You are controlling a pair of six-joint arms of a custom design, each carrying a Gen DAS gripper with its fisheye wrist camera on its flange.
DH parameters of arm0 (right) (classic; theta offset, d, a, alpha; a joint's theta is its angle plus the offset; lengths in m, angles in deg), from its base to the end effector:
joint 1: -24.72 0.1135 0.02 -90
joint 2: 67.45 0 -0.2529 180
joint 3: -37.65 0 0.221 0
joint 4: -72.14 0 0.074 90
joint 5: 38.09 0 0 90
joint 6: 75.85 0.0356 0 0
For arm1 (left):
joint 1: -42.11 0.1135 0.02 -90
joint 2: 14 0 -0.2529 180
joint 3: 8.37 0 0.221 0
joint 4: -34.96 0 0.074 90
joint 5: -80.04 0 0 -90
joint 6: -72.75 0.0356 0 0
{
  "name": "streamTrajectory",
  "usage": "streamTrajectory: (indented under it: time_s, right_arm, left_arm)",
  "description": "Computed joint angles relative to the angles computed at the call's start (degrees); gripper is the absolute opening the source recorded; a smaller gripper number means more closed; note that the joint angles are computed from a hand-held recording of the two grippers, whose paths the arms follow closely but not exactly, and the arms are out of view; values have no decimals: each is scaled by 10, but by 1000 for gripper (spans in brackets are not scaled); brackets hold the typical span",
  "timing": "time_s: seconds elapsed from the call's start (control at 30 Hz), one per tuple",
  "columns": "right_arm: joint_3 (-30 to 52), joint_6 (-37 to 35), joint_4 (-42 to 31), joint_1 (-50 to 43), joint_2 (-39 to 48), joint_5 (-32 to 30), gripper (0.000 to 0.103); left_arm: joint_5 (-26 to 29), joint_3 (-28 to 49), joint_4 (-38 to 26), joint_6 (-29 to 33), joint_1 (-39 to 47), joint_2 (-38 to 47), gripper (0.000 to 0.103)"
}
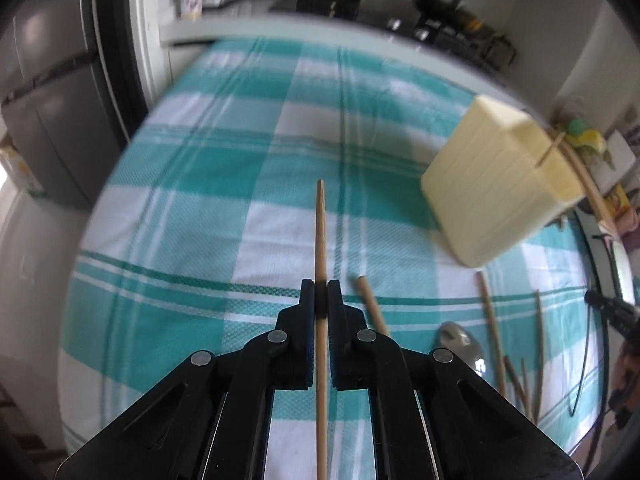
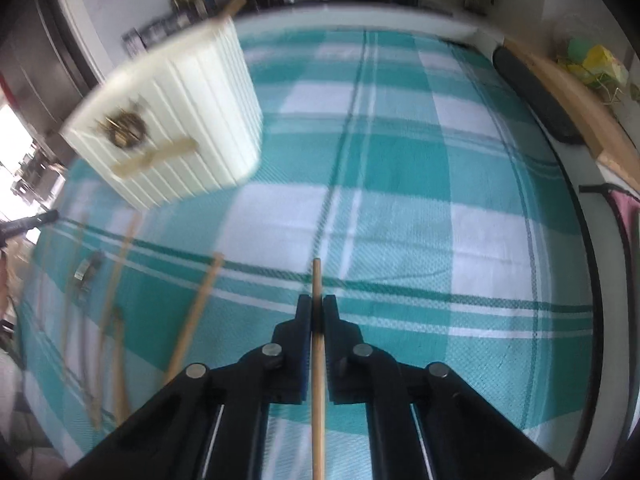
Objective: Organize utensils
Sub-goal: 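Lift both chopsticks over the cream holder with the left and right tools, then lower the chopsticks into the holder while both tools open to release them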
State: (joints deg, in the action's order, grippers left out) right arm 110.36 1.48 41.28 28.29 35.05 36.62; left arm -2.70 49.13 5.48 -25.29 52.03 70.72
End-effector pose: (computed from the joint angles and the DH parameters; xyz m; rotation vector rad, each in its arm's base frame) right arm 0.3184 0.0293 0.1562 -0.4571 2.5575 0.2935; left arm 0.2503 0.0392 0.1729 -0.3509 2.5310 -0.1495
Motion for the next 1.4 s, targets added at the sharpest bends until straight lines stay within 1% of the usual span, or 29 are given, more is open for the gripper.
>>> streamTrajectory:
  time_s: [0.07,0.13,0.23,0.33,0.43,0.53,0.6,0.77,0.87,0.97,1.13,1.27,1.4]
  right_arm:
    - [-27,0,4,-3,-52,-22,6]
    - [-57,-5,-3,-7,-118,-43,6]
    - [-93,-16,-22,-14,-211,-67,6]
    - [-112,-22,-47,-19,-288,-90,6]
    - [-129,-22,-61,-17,-351,-100,6]
    - [-137,-11,-72,-10,-399,-99,6]
    - [-142,-7,-72,1,-432,-87,6]
    - [-137,-5,-72,29,-495,-50,6]
    - [-115,2,-69,36,-491,-43,6]
    - [-81,14,-68,51,-462,-30,6]
    - [-15,48,-38,84,-396,-12,6]
    - [52,80,-4,117,-332,15,6]
    - [122,123,54,140,-254,41,6]
  left_arm:
    - [9,-21,-22,8,3,-77,4]
    - [33,-39,-56,13,14,-169,4]
    - [76,-51,-112,17,39,-284,5]
    - [112,-51,-164,13,60,-371,5]
    - [121,-47,-189,3,61,-415,4]
    - [104,-42,-208,-6,44,-450,3]
    - [96,-32,-226,-10,29,-464,3]
    - [51,9,-259,-17,-33,-468,3]
    - [24,40,-272,-25,-69,-458,3]
    - [3,77,-271,-34,-102,-433,3]
    - [-50,152,-233,-48,-155,-350,3]
    - [-111,235,-196,-49,-207,-244,3]
    - [-126,309,-180,-51,-220,-135,3]
